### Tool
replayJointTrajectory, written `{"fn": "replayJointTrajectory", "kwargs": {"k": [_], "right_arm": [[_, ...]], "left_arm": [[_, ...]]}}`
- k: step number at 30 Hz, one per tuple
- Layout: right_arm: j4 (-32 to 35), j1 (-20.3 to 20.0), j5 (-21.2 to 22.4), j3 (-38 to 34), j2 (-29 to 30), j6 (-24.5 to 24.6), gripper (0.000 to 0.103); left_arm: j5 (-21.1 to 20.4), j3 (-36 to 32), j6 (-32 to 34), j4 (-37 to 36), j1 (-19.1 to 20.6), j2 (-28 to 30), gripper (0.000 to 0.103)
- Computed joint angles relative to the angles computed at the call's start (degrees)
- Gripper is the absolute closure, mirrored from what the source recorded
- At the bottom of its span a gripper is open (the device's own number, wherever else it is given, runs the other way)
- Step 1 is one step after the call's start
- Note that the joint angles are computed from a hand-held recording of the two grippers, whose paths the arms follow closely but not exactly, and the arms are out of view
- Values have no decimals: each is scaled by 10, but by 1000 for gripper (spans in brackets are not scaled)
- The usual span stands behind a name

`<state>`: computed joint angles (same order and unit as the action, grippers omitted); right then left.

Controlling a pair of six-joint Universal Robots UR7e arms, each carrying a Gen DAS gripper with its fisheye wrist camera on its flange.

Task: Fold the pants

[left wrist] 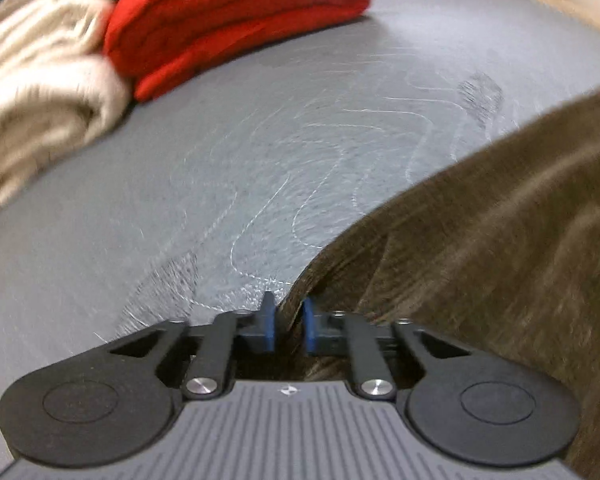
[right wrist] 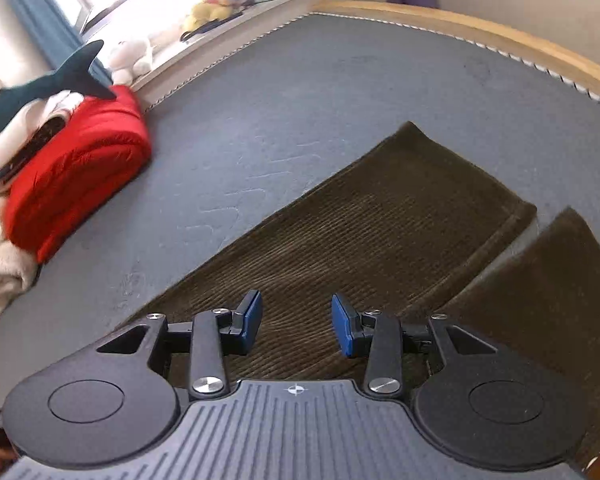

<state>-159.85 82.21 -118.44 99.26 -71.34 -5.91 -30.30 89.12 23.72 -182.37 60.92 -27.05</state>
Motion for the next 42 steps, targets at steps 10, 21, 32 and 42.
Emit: {"fn": "replayJointTrajectory", "kwargs": {"k": [10, 21, 32, 42], "right_arm": [[34, -16, 9, 4, -23, 67, 62], [39, -11, 7, 12, -29, 74, 62], [-8, -56, 34, -10, -6, 173, 62], [-26, -81, 47, -59, 54, 146, 62]], "left_arm": [[-17, 191, -16, 52, -126, -136, 97], [-168, 346, -179, 294, -192, -254, 103], [-178, 307, -162, 220, -156, -244, 101], [-257, 281, -106, 244, -138, -214, 79]]}}
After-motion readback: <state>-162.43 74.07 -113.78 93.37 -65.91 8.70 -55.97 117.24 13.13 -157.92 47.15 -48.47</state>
